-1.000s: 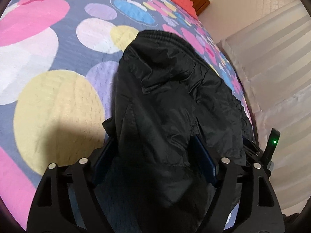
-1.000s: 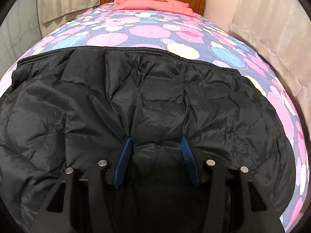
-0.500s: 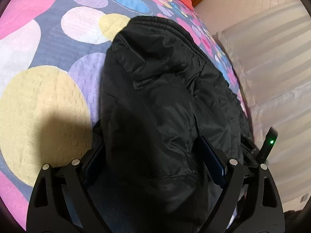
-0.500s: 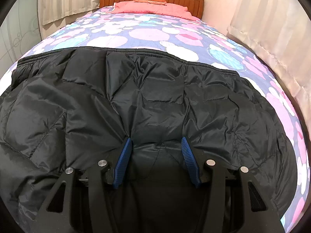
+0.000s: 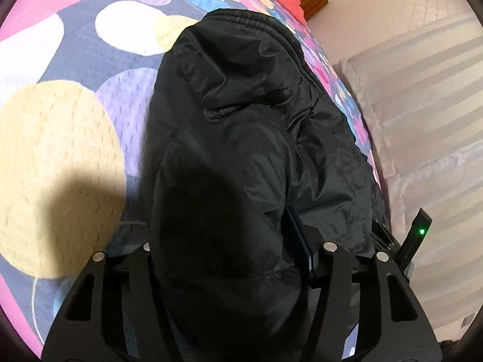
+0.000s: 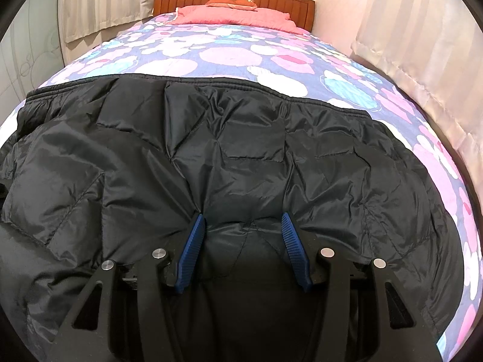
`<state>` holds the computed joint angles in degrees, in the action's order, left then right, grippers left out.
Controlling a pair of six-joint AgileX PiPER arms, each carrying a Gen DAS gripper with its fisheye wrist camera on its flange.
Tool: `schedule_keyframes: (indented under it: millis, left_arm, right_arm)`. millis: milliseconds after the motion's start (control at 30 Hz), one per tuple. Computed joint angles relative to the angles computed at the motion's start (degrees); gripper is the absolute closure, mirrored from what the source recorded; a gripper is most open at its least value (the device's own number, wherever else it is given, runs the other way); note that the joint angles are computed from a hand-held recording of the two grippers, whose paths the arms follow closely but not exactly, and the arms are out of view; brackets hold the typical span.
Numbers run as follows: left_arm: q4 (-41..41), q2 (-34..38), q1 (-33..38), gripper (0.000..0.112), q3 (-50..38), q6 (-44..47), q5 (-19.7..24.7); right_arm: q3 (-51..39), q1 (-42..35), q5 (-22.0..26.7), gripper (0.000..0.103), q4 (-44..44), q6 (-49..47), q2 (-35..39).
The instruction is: Fold large clothes
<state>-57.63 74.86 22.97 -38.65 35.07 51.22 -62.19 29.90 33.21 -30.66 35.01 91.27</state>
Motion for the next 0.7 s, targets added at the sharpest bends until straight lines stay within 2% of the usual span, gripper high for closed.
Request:
schedule_keyframes:
  millis: [100, 267, 400, 467, 500, 567, 600, 633, 700]
  left_arm:
    - [0.6, 0.7, 3.8, 0.053, -1.6, 1.2, 4.5]
    - [1.1, -2.0, 11.3, 0.035, 0.3, 1.2, 10.9]
    - [0.0, -2.7, 8.1, 0.027, 1.4, 1.3, 7.6]
    - [-2.9, -1.3, 7.6, 0.027, 1.5, 1.5, 7.2]
    - [-4.2, -1.0, 7.1, 0.029, 1.8, 0.8, 6.4]
    - [-2.7, -1.3, 5.6, 0.052, 1.8, -3.7, 4.0]
    - [-3.6, -1.1, 5.9, 0.056, 2.1, -3.7, 4.2]
    - [-5.5, -0.4, 7.6, 0.068, 2.7, -1.9, 6.2]
    - [-8.8, 0.6, 9.7, 0.076, 4.2, -0.4, 8.4]
  right_arm:
    - [0.1, 0.0, -0.2, 0.05, 0.2, -0.2, -0.1]
    - [0.2, 0.4, -0.4, 0.05, -0.4, 0.8, -0.3]
    - [0.1, 0.8, -0.3, 0.05, -1.2, 1.8, -0.2]
    - [0.1, 0.9, -0.3, 0.05, -1.1, 1.9, -0.2]
    - [0.1, 1.1, -0.2, 0.05, -1.2, 2.2, -0.2]
    - [0.0, 1.5, -0.1, 0.05, -1.8, 3.0, -0.1]
    - [0.0, 1.4, -0.1, 0.05, -1.8, 2.9, -0.1]
    - [0.3, 1.0, -0.4, 0.05, -1.4, 2.3, -0.3]
    - [0.3, 1.0, -0.4, 0.05, -1.3, 2.2, -0.2]
